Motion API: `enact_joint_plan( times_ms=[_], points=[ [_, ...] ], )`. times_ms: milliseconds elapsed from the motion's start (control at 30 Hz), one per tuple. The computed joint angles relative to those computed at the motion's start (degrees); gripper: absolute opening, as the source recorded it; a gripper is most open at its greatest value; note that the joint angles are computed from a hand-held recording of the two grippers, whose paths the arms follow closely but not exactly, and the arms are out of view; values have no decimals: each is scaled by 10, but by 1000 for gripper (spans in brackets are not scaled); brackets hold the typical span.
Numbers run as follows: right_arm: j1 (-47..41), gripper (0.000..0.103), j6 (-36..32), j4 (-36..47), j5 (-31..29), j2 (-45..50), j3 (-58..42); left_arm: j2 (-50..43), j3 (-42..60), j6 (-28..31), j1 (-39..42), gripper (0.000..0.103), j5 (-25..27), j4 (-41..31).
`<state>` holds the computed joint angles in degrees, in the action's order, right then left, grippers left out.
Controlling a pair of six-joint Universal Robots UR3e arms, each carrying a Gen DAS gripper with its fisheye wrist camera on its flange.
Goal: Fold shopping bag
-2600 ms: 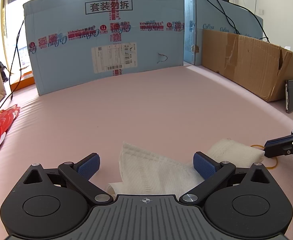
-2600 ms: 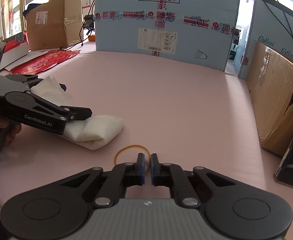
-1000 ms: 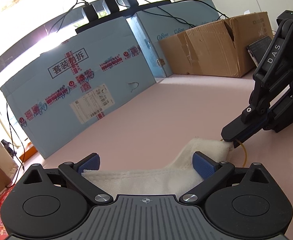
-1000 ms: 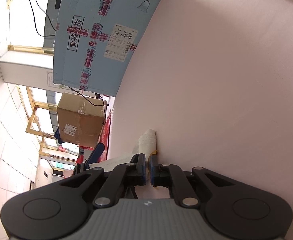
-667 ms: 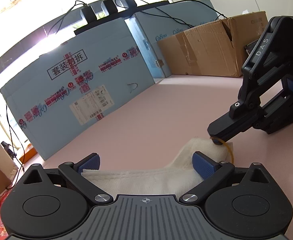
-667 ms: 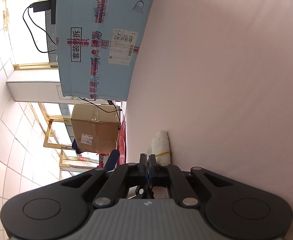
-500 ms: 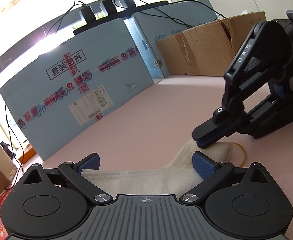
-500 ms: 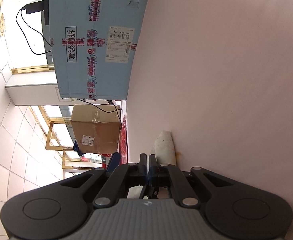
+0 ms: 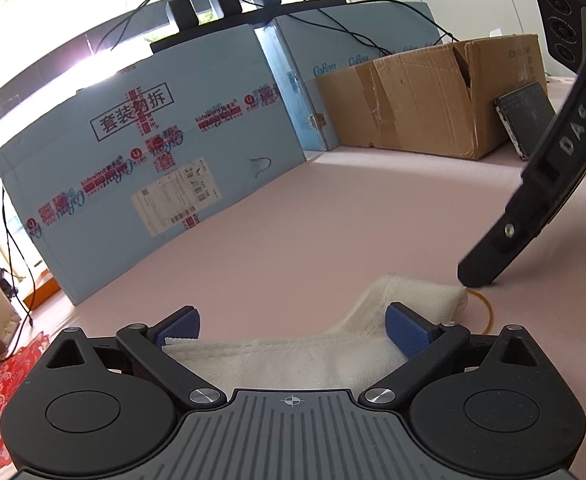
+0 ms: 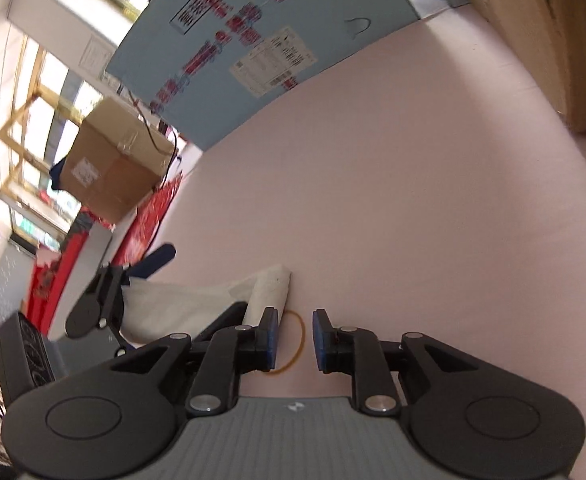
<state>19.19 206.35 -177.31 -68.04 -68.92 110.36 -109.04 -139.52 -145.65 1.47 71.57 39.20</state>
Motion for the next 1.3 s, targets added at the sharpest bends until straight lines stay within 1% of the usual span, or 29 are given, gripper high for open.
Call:
enact_joint_plan(
  times_ms=[33, 100, 200, 267, 300, 400, 467, 500, 533, 567, 600, 633, 700, 733, 800, 900, 933, 967, 1000, 1033, 1100, 1167, 1200, 1300],
  points=[
    [20, 19, -23, 17, -31, 1, -15, 0, 0, -1, 0, 101, 1, 1],
    [81, 17, -108, 104, -130, 12, -89, 0, -1, -1, 1, 101, 0, 3],
    [147, 18, -206, 157, -240, 34, -145, 0, -3, 0, 3, 101, -2, 5],
    [159, 20, -227, 174, -259, 38, -160, -2, -2, 1, 4, 101, -2, 7],
    [155, 22, -233, 183, -252, 40, -167, -2, -2, 2, 4, 101, -2, 8],
    [135, 22, -233, 194, -216, 34, -166, -3, -2, 2, 5, 101, -3, 8],
    [123, 19, -226, 171, -193, 26, -143, -2, -2, 1, 7, 101, -6, 5],
    [115, 15, -220, 151, -180, 24, -128, -2, -2, 1, 7, 101, -6, 5],
    [108, 9, -213, 130, -166, 21, -114, -2, -2, 1, 7, 101, -6, 5],
    [86, 3, -189, 102, -122, 11, -85, -2, -2, 1, 7, 101, -6, 4],
    [62, 1, -163, 74, -77, 2, -58, -1, -1, 0, 6, 101, -6, 3],
    [41, 1, -140, 55, -35, 0, -41, -1, -1, -1, 6, 101, -5, 2],
    [-4, 1, -60, -28, 43, 14, 9, 0, -1, -1, 6, 101, -5, 0],
    [-22, 1, -28, -54, 71, 21, 22, 0, -1, -1, 6, 101, -4, 0],
    [-82, 1, 98, -197, 179, 67, 80, 0, -1, -2, 4, 101, -2, 0],
    [-125, 1, 249, -374, 266, 161, 101, 0, -1, -3, 2, 101, 0, 0],
    [-131, 1, 286, -413, 279, 185, 98, 0, -1, -3, 1, 101, 2, 1],
    [-136, 1, 338, -478, 291, 222, 93, -1, -1, -4, 0, 101, 3, 1],
    [-137, 1, 357, -506, 295, 234, 91, -1, 0, -4, 0, 101, 4, 1],
    [-139, 1, 402, -561, 303, 260, 80, -1, 0, -4, 0, 101, 5, 1],
    [-137, 3, 451, -595, 303, 285, 57, -1, 0, -4, -2, 101, 8, 2],
    [-132, 5, 440, -578, 298, 281, 51, -1, -1, -4, -3, 101, 9, 3],
    [-129, 7, 434, -568, 296, 278, 49, -1, -1, -4, -3, 101, 9, 3],
    [-126, 18, 417, -548, 289, 263, 49, -2, 0, -3, -4, 101, 10, 5]
  ],
)
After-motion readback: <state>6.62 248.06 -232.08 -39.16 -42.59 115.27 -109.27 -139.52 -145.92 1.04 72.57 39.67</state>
